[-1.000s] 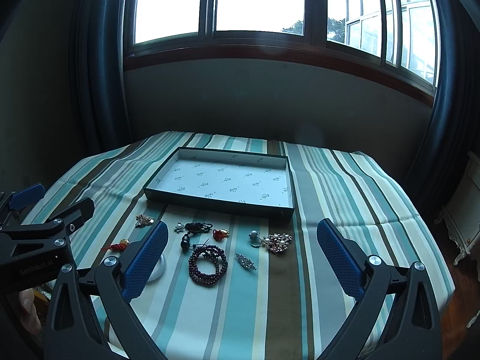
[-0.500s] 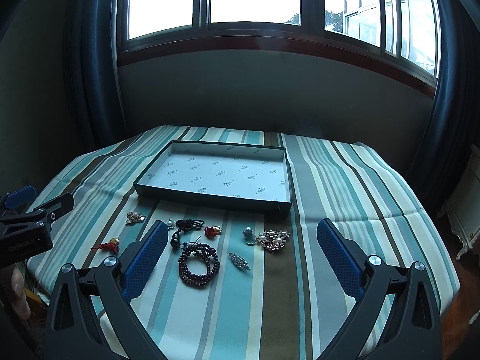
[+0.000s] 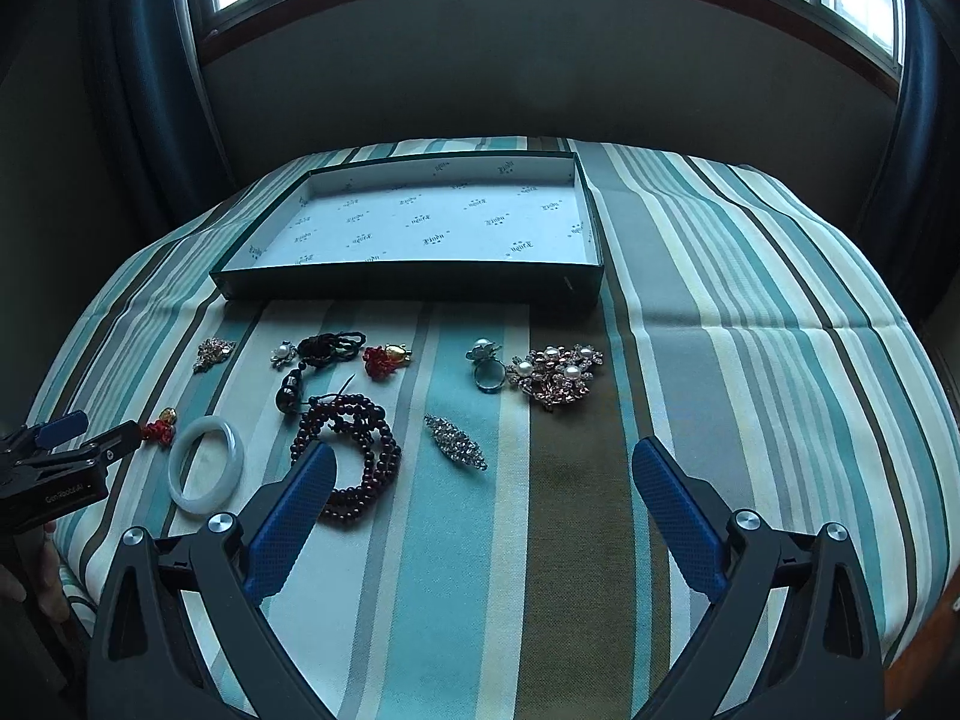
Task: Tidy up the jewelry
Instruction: 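Grasp the red-tasseled gold pendant with the left tool while the right tool approaches the rhinestone brooch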
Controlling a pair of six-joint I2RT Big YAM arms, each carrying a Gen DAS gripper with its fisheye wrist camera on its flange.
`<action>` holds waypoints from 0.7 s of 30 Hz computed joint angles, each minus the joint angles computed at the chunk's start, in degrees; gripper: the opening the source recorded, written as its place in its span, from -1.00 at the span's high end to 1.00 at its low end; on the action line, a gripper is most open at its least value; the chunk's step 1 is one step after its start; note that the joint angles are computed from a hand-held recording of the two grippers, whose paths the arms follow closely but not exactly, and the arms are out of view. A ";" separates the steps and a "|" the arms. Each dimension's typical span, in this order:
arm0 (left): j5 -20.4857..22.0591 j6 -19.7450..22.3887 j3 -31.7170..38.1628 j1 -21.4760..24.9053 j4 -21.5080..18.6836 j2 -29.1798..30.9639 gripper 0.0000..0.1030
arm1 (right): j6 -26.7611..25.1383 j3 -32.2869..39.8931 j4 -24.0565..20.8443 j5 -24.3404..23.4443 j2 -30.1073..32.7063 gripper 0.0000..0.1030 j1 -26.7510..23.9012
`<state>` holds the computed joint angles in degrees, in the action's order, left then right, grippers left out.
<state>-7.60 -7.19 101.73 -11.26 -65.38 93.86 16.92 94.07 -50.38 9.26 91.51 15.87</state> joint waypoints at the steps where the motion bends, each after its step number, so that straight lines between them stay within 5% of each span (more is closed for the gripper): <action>1: 0.40 -0.06 0.54 0.29 -0.66 0.69 -0.59 | 0.05 0.23 -0.34 -0.40 0.35 -0.90 -0.12; 13: 3.84 1.74 3.61 0.78 -2.37 4.28 -0.41 | -0.17 2.22 -1.90 -2.36 2.68 -0.90 -0.49; 21: 8.20 2.20 3.30 1.30 -2.57 3.87 0.02 | 0.19 2.36 -1.86 -3.12 3.07 -0.90 -0.76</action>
<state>0.60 -4.99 105.03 -9.95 -67.95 97.73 17.11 96.43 -52.24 6.15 94.58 15.11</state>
